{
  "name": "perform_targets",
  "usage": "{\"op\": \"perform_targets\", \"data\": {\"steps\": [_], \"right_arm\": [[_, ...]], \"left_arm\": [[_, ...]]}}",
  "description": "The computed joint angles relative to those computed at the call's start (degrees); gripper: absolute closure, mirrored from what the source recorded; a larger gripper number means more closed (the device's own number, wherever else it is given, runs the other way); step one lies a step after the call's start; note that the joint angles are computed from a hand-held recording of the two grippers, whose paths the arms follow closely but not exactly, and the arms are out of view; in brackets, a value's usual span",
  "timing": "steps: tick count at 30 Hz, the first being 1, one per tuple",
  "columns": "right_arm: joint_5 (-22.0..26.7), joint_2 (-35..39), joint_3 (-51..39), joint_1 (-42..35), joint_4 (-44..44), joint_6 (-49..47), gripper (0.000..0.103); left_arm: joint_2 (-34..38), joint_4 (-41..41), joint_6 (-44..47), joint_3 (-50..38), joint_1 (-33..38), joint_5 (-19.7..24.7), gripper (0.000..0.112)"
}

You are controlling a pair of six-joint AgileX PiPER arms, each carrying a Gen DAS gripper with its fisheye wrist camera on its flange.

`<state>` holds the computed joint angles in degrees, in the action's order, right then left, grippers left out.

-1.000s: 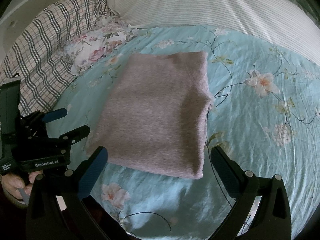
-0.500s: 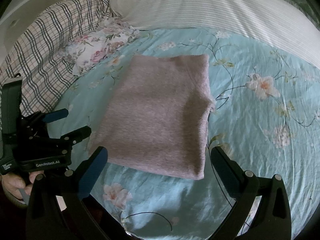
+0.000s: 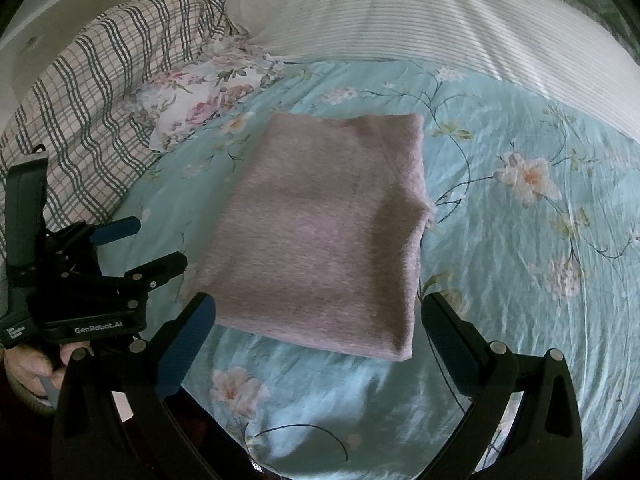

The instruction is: Fold small clothes

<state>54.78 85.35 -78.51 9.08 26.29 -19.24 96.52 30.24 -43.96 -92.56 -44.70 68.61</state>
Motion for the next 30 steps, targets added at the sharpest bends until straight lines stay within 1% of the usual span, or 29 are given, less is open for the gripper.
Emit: {"op": "perform_targets", "data": {"steps": [24, 30], "right_arm": [[-0.31, -0.47, 0.13, 1.01, -1.00, 1.62, 0.001], [0.31, 0.06, -0.76, 0.54, -0.64, 1.09, 0.001]], "left_arm": [[0.26, 0.22, -0.62, -0.78, -0.69, 0.91, 0.024], [0.36, 0.24, -0.65, -0.90, -0.75, 0.94, 0.024]]}}
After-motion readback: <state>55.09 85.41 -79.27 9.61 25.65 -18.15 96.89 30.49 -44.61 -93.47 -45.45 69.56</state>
